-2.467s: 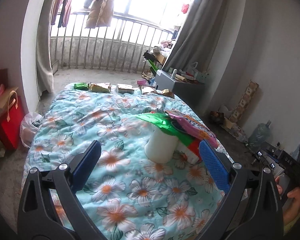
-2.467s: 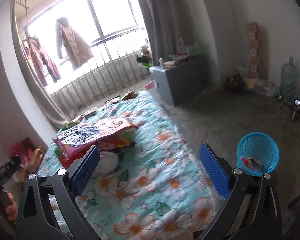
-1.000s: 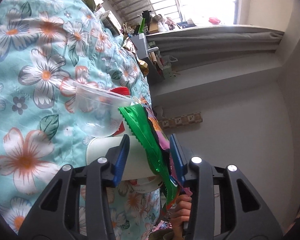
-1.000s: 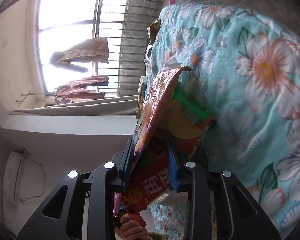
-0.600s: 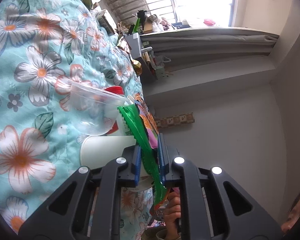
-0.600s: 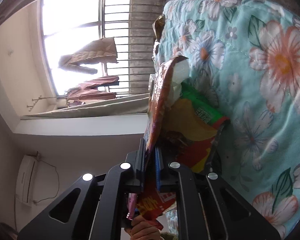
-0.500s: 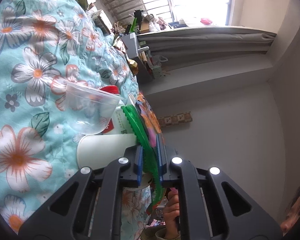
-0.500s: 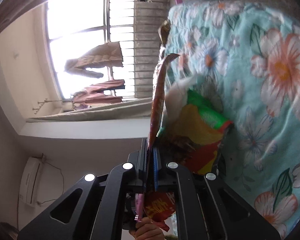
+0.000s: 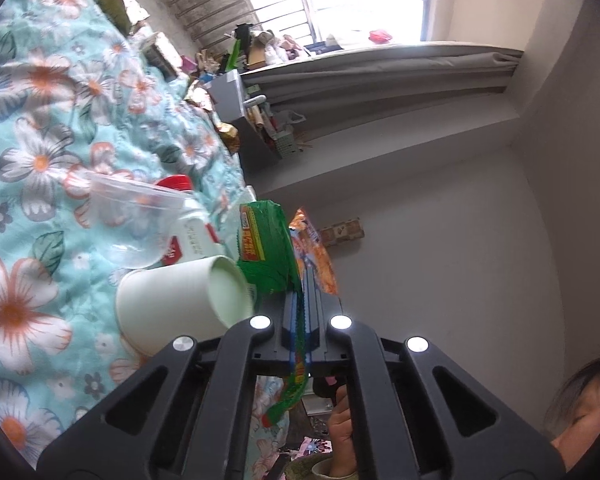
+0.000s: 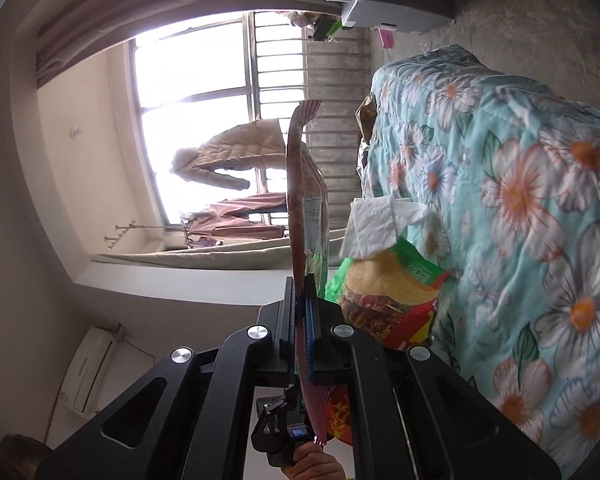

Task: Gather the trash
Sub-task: 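Grasp the green snack bag with the left tool while the right tool grasps the pink snack bag, then carry the green bag and pink snack bag toward the blue wastebasket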

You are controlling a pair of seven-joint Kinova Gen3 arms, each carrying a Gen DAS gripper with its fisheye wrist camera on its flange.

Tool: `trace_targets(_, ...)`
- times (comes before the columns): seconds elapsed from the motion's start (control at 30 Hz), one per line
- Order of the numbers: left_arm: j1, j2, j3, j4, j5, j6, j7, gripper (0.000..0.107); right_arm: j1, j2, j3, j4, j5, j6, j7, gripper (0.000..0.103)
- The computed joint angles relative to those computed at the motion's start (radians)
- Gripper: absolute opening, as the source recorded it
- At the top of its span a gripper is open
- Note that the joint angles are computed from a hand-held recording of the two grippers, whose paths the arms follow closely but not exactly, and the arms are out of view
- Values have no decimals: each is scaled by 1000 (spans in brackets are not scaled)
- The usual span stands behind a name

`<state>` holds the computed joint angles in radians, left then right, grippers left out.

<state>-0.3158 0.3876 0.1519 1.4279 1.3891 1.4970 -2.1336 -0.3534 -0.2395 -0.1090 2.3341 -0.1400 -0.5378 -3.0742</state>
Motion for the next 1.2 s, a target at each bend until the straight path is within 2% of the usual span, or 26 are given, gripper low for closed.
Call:
trace_targets(0.2, 2, -18, 11, -5, 45, 22, -36, 0, 28, -36, -95, 72, -144, -107, 67, 4)
trace_targets(0.3, 1, -38, 13, -8, 79, 40, -55, 0, 39, -71, -129, 87, -202, -129, 114, 4)
trace_targets(0.53, 5, -83, 3, -6, 147, 83, -91, 0, 89, -181, -216, 97, -320, -116, 222, 4)
trace_targets(0.73, 20, -119, -13, -8, 173, 110, -104, 0, 154, -263, -309, 120, -416, -123, 269, 4)
trace_targets(1.0, 53, -158, -31, -11, 179, 121, -111, 0, 253, -373, -401, 145, -490, -96, 267, 4)
trace_targets(1.2, 98, -188, -37, -19, 154, 98, -120, 0, 356, -481, -449, 167, -511, -29, 226, 4)
